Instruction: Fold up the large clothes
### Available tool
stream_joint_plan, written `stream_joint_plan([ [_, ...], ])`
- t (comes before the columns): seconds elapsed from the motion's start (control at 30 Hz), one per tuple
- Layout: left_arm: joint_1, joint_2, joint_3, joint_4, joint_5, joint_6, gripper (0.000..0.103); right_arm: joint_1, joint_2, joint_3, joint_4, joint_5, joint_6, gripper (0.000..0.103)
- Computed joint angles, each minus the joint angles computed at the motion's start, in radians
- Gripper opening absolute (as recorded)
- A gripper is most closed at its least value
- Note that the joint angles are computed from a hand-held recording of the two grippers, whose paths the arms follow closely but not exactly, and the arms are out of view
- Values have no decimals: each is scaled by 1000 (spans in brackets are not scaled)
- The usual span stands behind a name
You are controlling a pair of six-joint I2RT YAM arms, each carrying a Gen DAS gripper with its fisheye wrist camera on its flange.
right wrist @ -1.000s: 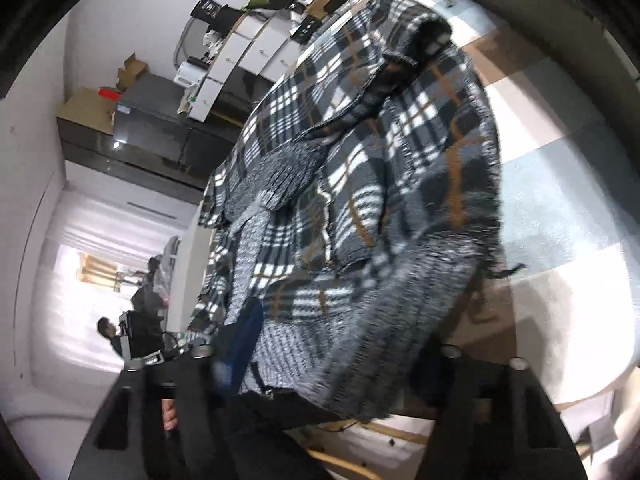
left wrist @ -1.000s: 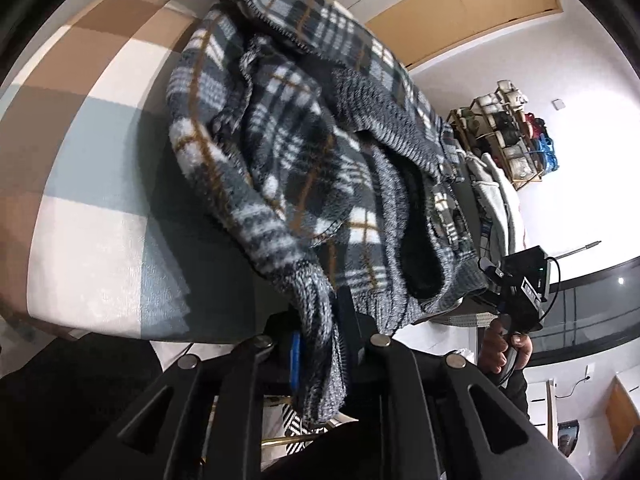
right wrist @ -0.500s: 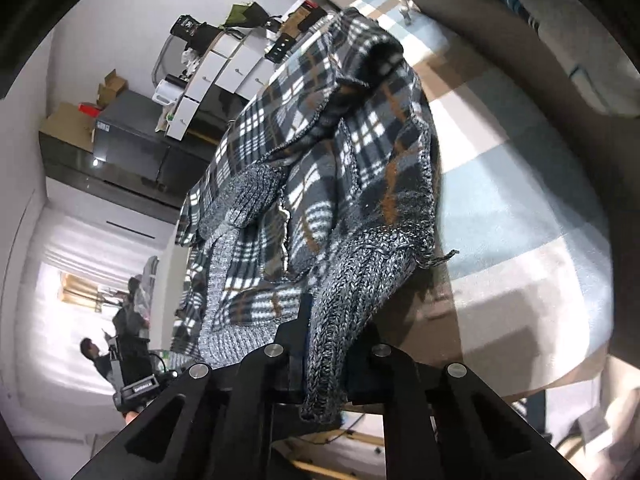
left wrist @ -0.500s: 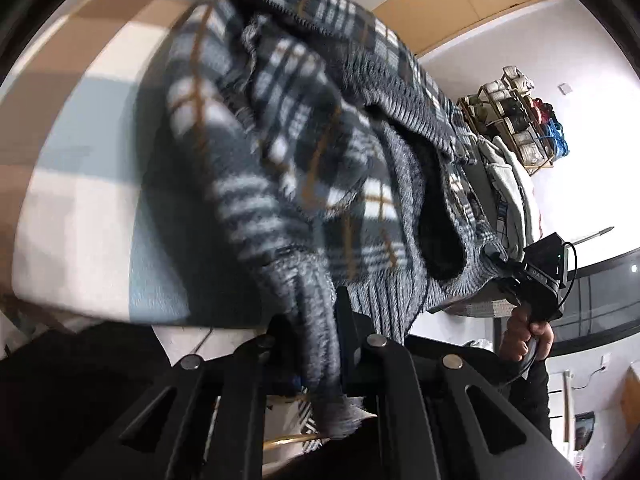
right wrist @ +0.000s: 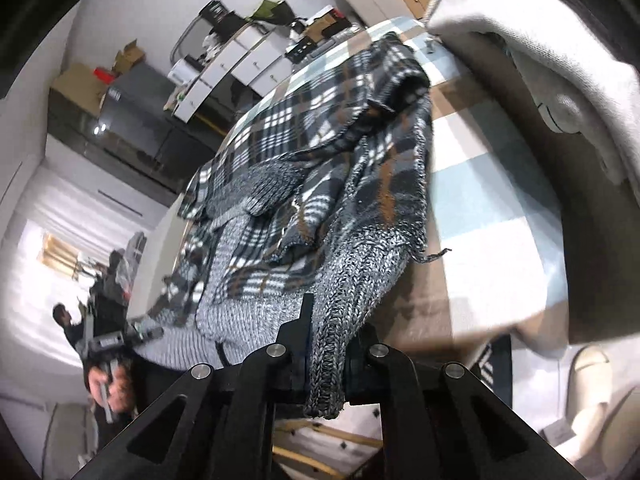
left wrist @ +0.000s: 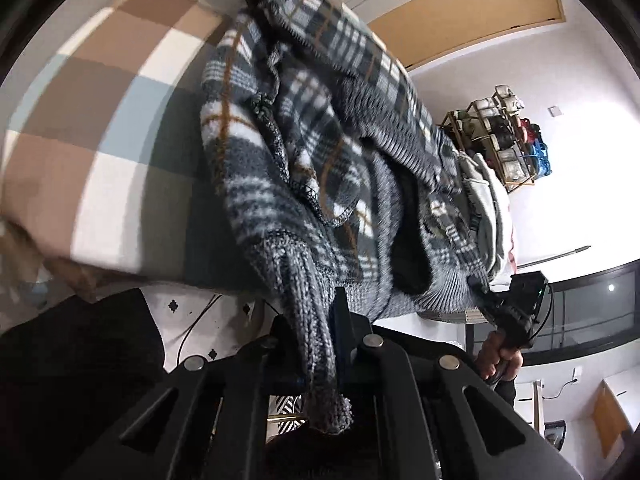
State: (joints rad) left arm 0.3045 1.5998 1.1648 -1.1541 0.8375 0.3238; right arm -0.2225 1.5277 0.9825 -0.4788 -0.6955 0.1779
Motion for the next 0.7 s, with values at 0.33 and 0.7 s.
stream_joint_plan([
  [0.33, -11, 50, 179, -188, 11, 86, 5, -18, 8, 88, -130, -82, 2, 10],
  [0.7, -95, 430, 821, -310, 97, -151, 5, -14, 472, 823, -408, -160, 149, 10],
])
